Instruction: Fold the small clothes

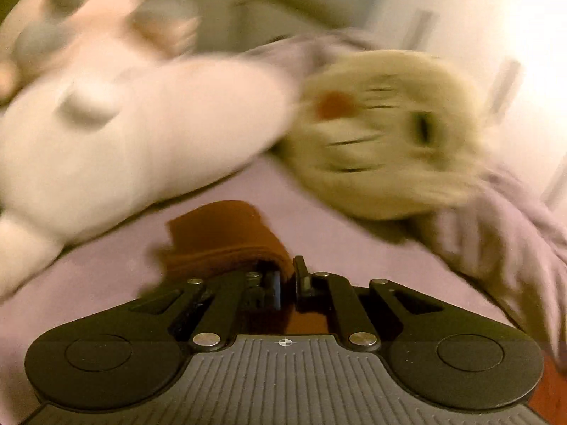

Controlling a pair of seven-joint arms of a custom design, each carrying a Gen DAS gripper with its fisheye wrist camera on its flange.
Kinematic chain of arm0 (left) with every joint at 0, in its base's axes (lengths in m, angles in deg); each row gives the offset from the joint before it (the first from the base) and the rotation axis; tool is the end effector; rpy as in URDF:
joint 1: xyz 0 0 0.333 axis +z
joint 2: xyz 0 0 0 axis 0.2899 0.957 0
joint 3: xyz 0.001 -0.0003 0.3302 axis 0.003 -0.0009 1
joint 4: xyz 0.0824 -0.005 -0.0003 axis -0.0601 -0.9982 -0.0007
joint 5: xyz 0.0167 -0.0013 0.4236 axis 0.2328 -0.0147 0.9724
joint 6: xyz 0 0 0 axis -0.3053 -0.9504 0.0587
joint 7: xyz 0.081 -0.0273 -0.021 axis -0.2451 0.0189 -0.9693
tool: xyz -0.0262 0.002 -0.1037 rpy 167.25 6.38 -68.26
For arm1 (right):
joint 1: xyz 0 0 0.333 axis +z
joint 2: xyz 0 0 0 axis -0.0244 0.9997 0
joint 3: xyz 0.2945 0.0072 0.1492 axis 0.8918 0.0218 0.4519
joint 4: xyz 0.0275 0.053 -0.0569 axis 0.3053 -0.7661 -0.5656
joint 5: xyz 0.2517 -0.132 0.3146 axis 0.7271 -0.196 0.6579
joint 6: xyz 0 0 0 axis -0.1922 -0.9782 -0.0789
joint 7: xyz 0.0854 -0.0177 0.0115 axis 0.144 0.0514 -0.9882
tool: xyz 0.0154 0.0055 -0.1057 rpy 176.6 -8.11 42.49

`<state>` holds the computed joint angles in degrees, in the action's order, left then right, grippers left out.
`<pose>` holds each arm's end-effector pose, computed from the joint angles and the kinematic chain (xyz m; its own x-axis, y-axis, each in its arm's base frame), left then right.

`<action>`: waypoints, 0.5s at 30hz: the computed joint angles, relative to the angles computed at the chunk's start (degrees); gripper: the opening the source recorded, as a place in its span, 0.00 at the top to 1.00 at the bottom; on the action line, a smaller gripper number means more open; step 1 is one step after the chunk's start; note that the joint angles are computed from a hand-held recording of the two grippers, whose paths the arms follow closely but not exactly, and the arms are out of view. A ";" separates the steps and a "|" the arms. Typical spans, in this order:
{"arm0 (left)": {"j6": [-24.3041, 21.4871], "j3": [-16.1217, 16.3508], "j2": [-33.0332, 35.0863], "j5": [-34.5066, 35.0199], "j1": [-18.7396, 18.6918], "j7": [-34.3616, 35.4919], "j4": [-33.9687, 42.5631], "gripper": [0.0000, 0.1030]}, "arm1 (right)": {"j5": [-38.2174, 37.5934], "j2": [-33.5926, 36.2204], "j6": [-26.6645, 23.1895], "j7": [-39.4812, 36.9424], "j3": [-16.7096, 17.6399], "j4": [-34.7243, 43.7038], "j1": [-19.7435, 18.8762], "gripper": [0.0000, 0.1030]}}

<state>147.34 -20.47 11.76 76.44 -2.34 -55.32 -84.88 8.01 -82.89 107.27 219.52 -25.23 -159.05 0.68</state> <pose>0.6246 -0.3147 0.5337 0.3150 -0.9051 0.2856 -0.4585 -0.4086 -0.7892 0.4729 0.1770 0.5056 -0.3305 -0.8798 -0.3416 -0.5806 0.4749 -0.6614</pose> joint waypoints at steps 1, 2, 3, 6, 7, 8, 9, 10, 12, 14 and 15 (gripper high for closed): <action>1.58 -0.54 0.84 2.16 -0.84 1.87 1.85 0.92 | 0.01 -0.37 0.31 0.37 -0.07 -0.41 -0.11 0.35; 2.61 -0.95 2.09 3.69 -1.78 4.10 4.09 0.92 | -0.20 -0.77 0.67 1.03 0.11 -0.81 -0.49 0.35; 4.08 -1.37 3.46 5.47 -3.11 6.53 6.49 0.92 | -0.16 -1.06 0.88 1.26 0.16 -1.09 -0.65 0.35; 10.81 -2.81 8.86 5.14 -6.49 14.52 13.48 0.91 | 0.82 -1.99 1.44 1.17 0.05 -2.00 -0.63 0.35; 11.95 -4.05 11.21 2.21 -7.08 18.93 15.92 0.91 | 1.30 -2.24 1.64 1.00 0.00 -2.19 -0.61 0.35; 12.04 -5.64 14.15 -1.19 -7.89 23.09 18.79 0.91 | 1.74 -2.57 2.00 0.89 -0.03 -2.50 -0.69 0.35; 12.13 -7.26 16.70 -4.55 -8.23 27.30 21.00 0.87 | 2.52 -2.83 2.37 0.54 -0.23 -2.75 -0.53 0.35; 11.18 -9.19 19.26 -8.14 -8.45 32.26 23.16 0.82 | 3.44 -2.98 2.60 0.00 -0.41 -2.86 -0.25 0.35; 6.93 -11.49 23.21 -13.77 -9.86 38.15 26.62 0.71 | 5.40 -3.46 3.39 -1.75 -1.02 -3.26 0.44 0.35; 4.39 -12.64 24.17 -18.18 -10.36 41.39 26.76 0.69 | 7.35 -3.83 3.67 -4.69 -1.77 -3.31 1.43 0.35; 3.13 -11.91 23.50 -18.99 -11.07 41.13 25.87 0.65 | 8.12 -3.93 3.72 -6.18 -1.96 -3.24 1.72 0.35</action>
<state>150.47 -32.39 35.26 57.45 -13.41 -14.19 -59.01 16.13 -86.82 110.99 213.34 -27.19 -162.29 2.40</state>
